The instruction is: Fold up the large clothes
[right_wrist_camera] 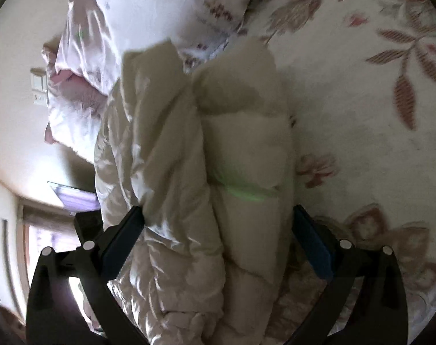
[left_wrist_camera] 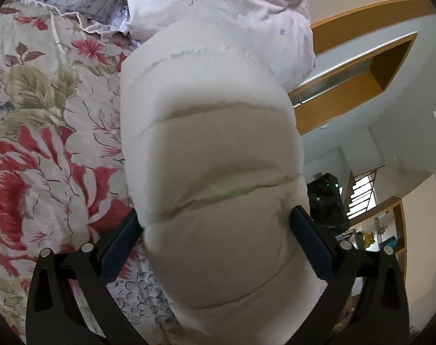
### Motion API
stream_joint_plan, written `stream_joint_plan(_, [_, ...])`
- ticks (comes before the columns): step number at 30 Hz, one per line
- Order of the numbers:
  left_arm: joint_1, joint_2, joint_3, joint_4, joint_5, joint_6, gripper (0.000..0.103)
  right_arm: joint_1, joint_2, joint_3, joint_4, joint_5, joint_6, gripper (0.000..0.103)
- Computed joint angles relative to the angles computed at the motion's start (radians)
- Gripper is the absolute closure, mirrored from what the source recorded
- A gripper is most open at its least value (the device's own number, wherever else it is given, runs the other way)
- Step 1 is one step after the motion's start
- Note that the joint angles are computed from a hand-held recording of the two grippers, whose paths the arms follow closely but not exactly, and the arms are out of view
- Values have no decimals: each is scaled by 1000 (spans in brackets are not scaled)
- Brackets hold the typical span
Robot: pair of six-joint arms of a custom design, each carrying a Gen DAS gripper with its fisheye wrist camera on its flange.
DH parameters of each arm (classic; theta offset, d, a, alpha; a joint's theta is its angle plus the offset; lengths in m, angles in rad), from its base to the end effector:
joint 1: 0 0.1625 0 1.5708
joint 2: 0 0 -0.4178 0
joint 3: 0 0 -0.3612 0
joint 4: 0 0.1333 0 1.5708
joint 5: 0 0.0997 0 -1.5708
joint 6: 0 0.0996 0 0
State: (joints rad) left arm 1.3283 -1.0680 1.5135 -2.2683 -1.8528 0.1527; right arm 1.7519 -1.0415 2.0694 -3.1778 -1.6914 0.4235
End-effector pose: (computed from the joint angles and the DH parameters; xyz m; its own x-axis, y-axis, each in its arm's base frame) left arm -0.0530 -0.6541 0.3052 -0.8697 0.4375 0.2284 0.3691 0.8838 -0.2874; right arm 0.2157 -0.5045 0.1857 -0.9630 0.2344 -0.1331 0.2687 0.7974 -0.5403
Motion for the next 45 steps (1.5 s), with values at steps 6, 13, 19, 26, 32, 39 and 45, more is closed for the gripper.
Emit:
stream_joint_plan(6, [-10,7,1,-10,-1,2,1,5,22,-48,64,39,-65,2])
stream_joint_plan(13, [-7,11,-6,-10,-4,0,3,24,78,-113,114,62,-115,2])
stream_joint_plan(19, [9,13,-6,-32,-35,-32,18,5,83,-60,5,126,-116,26])
stream_joint_plan(26, [-6,-16,28,-81,-10,-23,39,10,98,-17,-140,189,-99,59])
stream_joint_plan(32, [-6,-62,57,-100,1,-5,42,56,114,-53,-134,182,-106,64])
stream_joint_plan(39, [-5,-98,29,-129,40,14,42,93,182,-191,-66,206,-157,64])
stream_joint_plan(45, [4,-101,-32,-140,129,27,42,114,289,-371,41,213,-191,64])
